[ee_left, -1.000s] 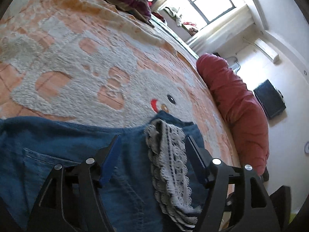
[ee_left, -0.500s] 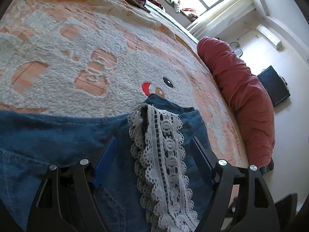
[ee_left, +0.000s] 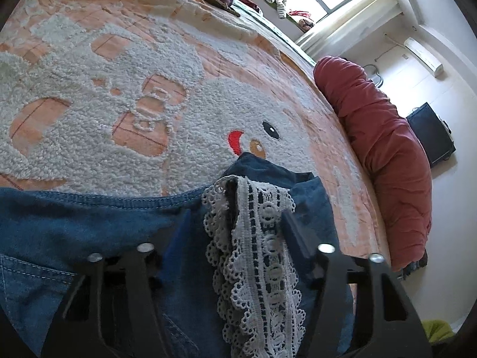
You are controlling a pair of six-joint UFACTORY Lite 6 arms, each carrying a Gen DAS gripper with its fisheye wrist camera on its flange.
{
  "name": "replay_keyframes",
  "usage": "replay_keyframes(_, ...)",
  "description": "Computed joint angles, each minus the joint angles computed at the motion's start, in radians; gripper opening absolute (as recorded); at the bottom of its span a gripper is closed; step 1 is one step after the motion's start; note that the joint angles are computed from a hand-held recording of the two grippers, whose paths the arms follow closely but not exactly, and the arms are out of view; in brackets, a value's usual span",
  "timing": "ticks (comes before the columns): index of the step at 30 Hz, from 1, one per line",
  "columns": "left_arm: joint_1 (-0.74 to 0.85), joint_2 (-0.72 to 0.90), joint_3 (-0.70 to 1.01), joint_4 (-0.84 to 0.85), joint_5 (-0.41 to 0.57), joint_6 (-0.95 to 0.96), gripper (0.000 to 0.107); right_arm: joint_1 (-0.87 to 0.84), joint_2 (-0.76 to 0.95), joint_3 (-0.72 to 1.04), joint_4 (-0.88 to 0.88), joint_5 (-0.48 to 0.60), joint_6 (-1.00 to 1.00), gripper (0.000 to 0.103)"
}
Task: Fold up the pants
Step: 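Lay the lace hem down with the right tool and open it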
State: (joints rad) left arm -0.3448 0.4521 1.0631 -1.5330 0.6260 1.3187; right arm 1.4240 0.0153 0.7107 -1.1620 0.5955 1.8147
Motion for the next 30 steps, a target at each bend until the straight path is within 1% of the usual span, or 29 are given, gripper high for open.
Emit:
replay_keyframes(1, 0.003, 0.004, 0.001, 0.0, 0.008, 0.0, 0.045, 0.0, -0.006, -0.006, -0.009, -0.005, 0.011, 0.021)
replay_keyframes(2, 0.004, 0.009, 0.004, 0.001, 0.018, -0.002, 0.042, 0.0, -0.015, -0.013, -0.017, -0.007, 0.019, 0.02)
replay_keyframes(3, 0.004, 0.009, 0.001, 0.0, 0.025, 0.004, 0.033, -0.001, -0.029, -0.024, -0.029, -0.014, 0.032, 0.017)
replay_keyframes(4, 0.004, 0.013, 0.006, 0.009, 0.04, -0.001, 0.031, -0.004, -0.046, -0.037, -0.037, -0.022, 0.044, 0.015)
replay_keyframes(5, 0.006, 0.013, 0.009, 0.013, 0.056, -0.002, 0.028, -0.008, -0.064, -0.05, -0.05, -0.031, 0.062, 0.014)
replay_keyframes(7, 0.017, -0.007, -0.001, -0.003, 0.081, 0.016, 0.019, -0.019, -0.122, -0.083, -0.082, -0.051, 0.104, 0.013)
replay_keyframes(9, 0.028, -0.039, -0.018, -0.014, 0.093, 0.024, 0.019, -0.023, -0.172, -0.099, -0.102, -0.057, 0.113, 0.013)
replay_keyframes(12, 0.05, -0.111, -0.059, -0.021, 0.086, 0.047, 0.019, -0.028, -0.175, -0.077, -0.109, -0.051, 0.065, 0.013)
replay_keyframes(14, 0.064, -0.116, -0.06, -0.006, 0.072, 0.032, 0.019, -0.053, -0.143, -0.058, -0.1, -0.076, 0.03, 0.013)
replay_keyframes(15, 0.063, -0.104, -0.055, 0.012, 0.048, 0.019, 0.019, -0.07, -0.109, -0.038, -0.073, -0.095, -0.002, 0.013)
replay_keyframes(17, 0.062, -0.078, -0.053, 0.014, 0.031, 0.021, 0.019, -0.092, -0.069, -0.024, -0.052, -0.129, -0.032, 0.013)
replay_keyframes(18, 0.059, -0.063, -0.052, 0.007, 0.023, 0.025, 0.02, -0.091, -0.056, -0.026, -0.054, -0.134, -0.028, 0.014)
replay_keyframes(19, 0.059, -0.051, -0.052, 0.004, 0.017, 0.031, 0.025, -0.09, -0.05, -0.027, -0.067, -0.136, -0.015, 0.015)
replay_keyframes(20, 0.058, -0.043, -0.052, 0.001, 0.008, 0.037, 0.028, -0.088, -0.05, -0.03, -0.077, -0.138, -0.003, 0.015)
replay_keyframes(23, 0.061, -0.045, -0.058, -0.007, 0.0, 0.052, 0.031, -0.095, -0.086, -0.058, -0.093, -0.157, 0.024, 0.019)
replay_keyframes(24, 0.059, -0.052, -0.061, -0.005, -0.006, 0.053, 0.036, -0.101, -0.107, -0.072, -0.101, -0.167, 0.039, 0.022)
replay_keyframes(25, 0.06, -0.07, -0.072, -0.001, -0.013, 0.057, 0.044, -0.107, -0.13, -0.087, -0.109, -0.176, 0.051, 0.023)
replay_keyframes(27, 0.06, -0.107, -0.098, -0.003, -0.032, 0.071, 0.053, -0.082, -0.17, -0.113, -0.117, -0.15, 0.074, 0.023)
replay_keyframes(28, 0.058, -0.137, -0.116, 0.001, -0.048, 0.076, 0.056, -0.063, -0.184, -0.119, -0.117, -0.13, 0.087, 0.025)
replay_keyframes(29, 0.057, -0.166, -0.134, 0.008, -0.064, 0.079, 0.057, -0.049, -0.21, -0.133, -0.114, -0.111, 0.094, 0.027)
replay_keyframes(30, 0.057, -0.185, -0.141, 0.018, -0.075, 0.074, 0.058, -0.034, -0.248, -0.148, -0.101, -0.088, 0.096, 0.035)
